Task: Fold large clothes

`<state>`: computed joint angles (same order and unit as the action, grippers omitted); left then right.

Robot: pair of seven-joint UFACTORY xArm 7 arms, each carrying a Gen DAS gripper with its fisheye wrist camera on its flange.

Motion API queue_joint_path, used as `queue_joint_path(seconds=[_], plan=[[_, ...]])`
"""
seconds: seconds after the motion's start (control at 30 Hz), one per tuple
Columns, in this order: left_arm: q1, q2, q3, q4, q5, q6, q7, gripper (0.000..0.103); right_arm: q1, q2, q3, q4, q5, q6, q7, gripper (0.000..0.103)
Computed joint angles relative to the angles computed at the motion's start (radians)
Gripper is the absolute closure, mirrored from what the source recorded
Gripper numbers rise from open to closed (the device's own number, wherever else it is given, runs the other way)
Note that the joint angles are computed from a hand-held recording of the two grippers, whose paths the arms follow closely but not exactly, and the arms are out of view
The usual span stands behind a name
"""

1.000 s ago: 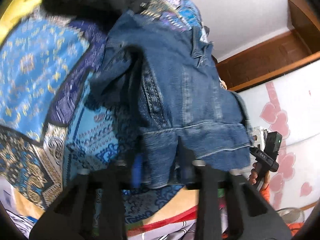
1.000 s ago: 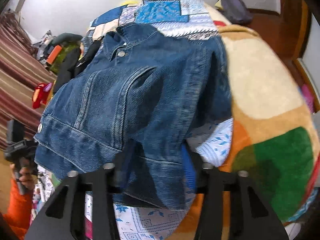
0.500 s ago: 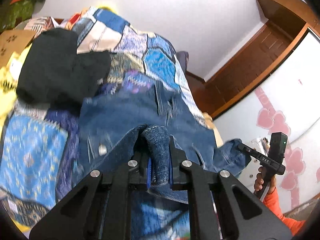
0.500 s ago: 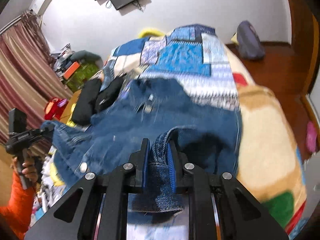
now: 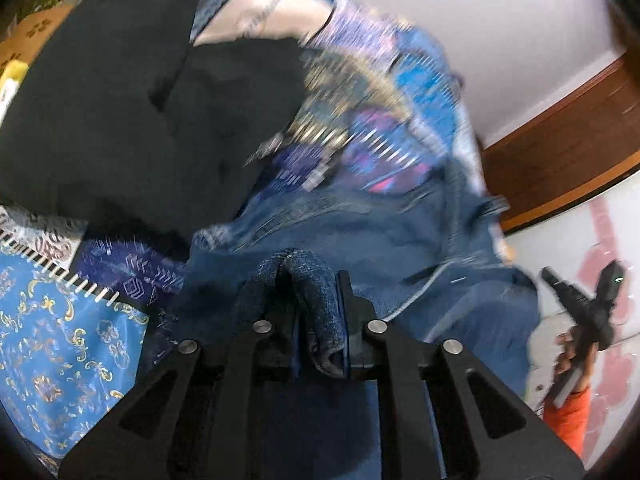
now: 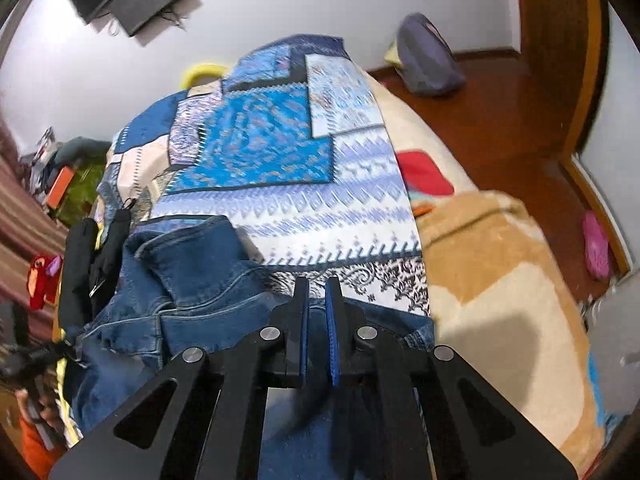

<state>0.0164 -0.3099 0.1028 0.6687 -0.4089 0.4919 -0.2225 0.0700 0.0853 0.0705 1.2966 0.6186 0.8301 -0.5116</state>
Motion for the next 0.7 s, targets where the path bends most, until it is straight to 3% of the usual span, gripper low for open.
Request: queue_joint_path(seconds=[0.13,0.27,0.4,0.47,0.5,0.57,0.63,0.7], plan=[[-0.018,0.008,0.028,-0.009,-0.064,0.001,0.065,0.086,-0.01,-0.034,-0.007,-0.029,0.036,0.001,-0.029,0.096],[-0.006,-0.049,0.028,-0.003,-0.059,0.035,0.086,0.08,0.016,-0.098,-0.002,-0.056,-0.019,0.012,-0.1,0.096],[-0.013,-0.138,0.029,-0.003,-0.06,0.053,0.086,0.066,0.061,-0.17,0.0,-0.09,-0.044,0.059,-0.174,0.088],[-0.01,-0.156,0.026,0.015,-0.045,0.066,0.063,0.054,0.085,-0.201,-0.002,-0.107,-0.044,0.084,-0.196,0.079],[0.01,-0.176,0.004,0.013,-0.009,0.061,0.031,0.048,0.097,-0.216,-0.002,-0.115,-0.041,0.095,-0.202,0.076],[0.074,-0.216,-0.062,0.003,0.11,0.036,-0.06,0.031,0.118,-0.24,-0.003,-0.135,-0.032,0.106,-0.208,0.059],[0.104,-0.263,-0.093,-0.01,0.196,0.036,-0.118,0.028,0.139,-0.257,0.0,-0.159,-0.034,0.109,-0.201,0.053],[0.084,-0.282,-0.08,-0.015,0.22,0.048,-0.13,0.027,0.156,-0.261,0.005,-0.175,-0.053,0.128,-0.187,0.052]])
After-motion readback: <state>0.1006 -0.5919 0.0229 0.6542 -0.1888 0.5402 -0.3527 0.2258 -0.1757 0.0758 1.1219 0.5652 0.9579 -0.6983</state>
